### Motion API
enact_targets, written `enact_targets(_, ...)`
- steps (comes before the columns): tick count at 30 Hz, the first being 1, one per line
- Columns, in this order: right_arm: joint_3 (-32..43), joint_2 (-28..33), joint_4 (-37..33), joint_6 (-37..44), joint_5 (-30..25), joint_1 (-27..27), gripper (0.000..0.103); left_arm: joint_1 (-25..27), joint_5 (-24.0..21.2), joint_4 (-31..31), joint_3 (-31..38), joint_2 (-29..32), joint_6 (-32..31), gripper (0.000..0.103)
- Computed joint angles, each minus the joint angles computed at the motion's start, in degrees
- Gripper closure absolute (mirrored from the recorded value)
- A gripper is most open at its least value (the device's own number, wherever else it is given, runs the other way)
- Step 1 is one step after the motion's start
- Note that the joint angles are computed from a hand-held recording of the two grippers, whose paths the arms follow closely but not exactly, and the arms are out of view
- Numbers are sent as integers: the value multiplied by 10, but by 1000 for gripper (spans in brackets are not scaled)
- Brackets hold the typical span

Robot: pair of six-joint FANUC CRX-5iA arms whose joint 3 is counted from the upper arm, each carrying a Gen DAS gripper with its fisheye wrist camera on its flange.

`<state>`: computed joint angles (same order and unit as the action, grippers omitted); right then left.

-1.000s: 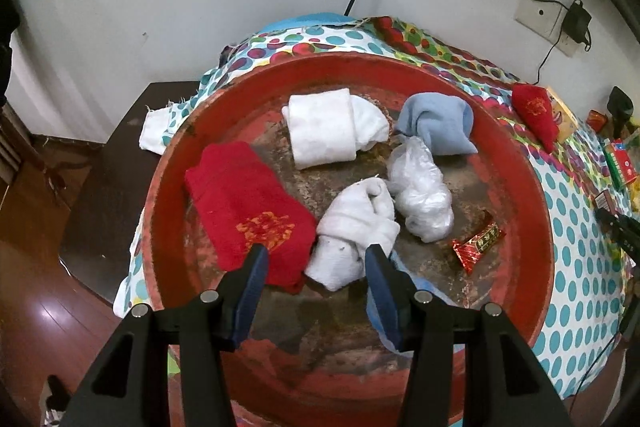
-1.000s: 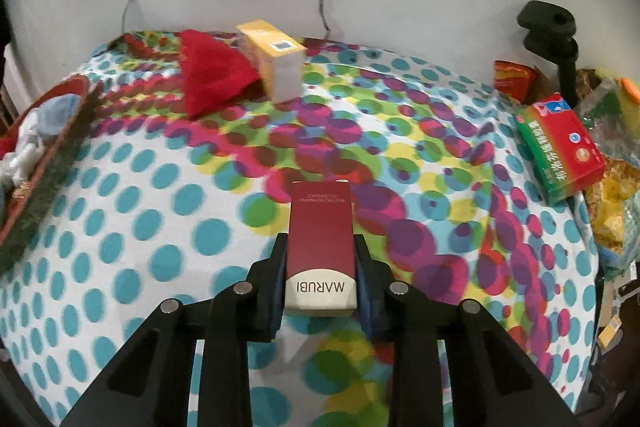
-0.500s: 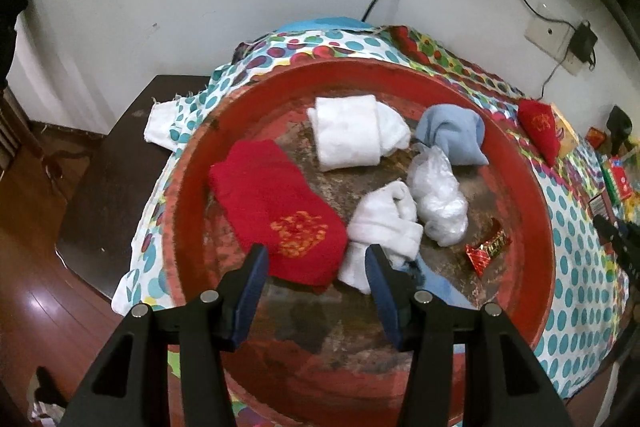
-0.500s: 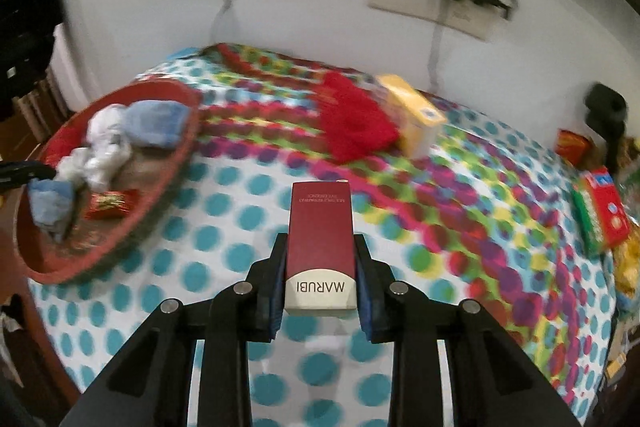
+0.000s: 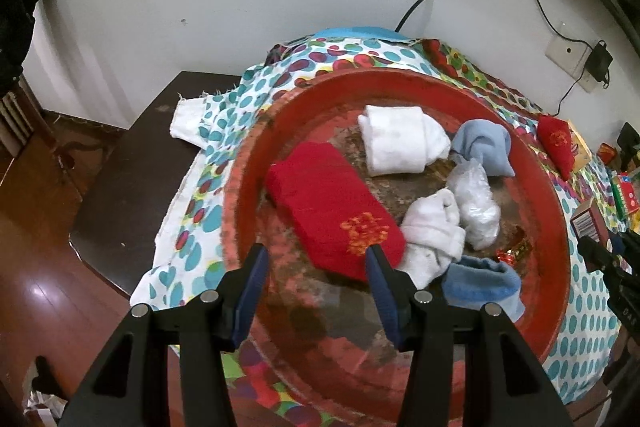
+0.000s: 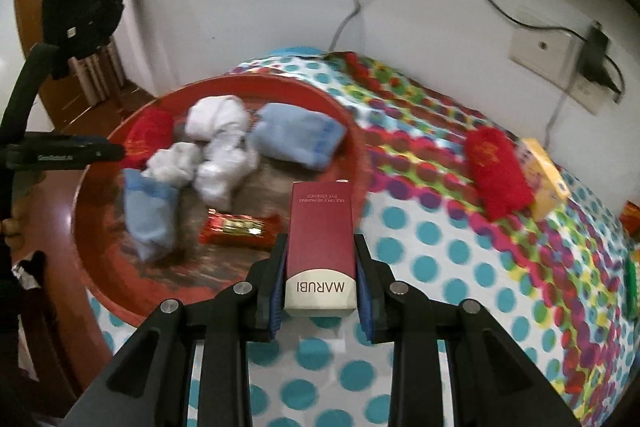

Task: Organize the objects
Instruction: 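Carry the MARUBI box onto the red tray and open the right tool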

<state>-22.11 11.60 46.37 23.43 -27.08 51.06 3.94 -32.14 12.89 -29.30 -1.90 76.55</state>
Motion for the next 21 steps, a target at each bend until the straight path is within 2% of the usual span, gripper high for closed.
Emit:
enact_targets(9, 64, 47, -39, 55, -14, 20, 75, 13, 9, -3, -7, -10, 9, 51)
enact_targets(13, 92, 73, -31, 47, -31, 29, 75, 15, 10, -3, -8, -10, 9, 51)
enact_targets(21, 151, 115, -79, 92, -52, 41, 75, 19, 11, 4, -12, -10, 3, 51)
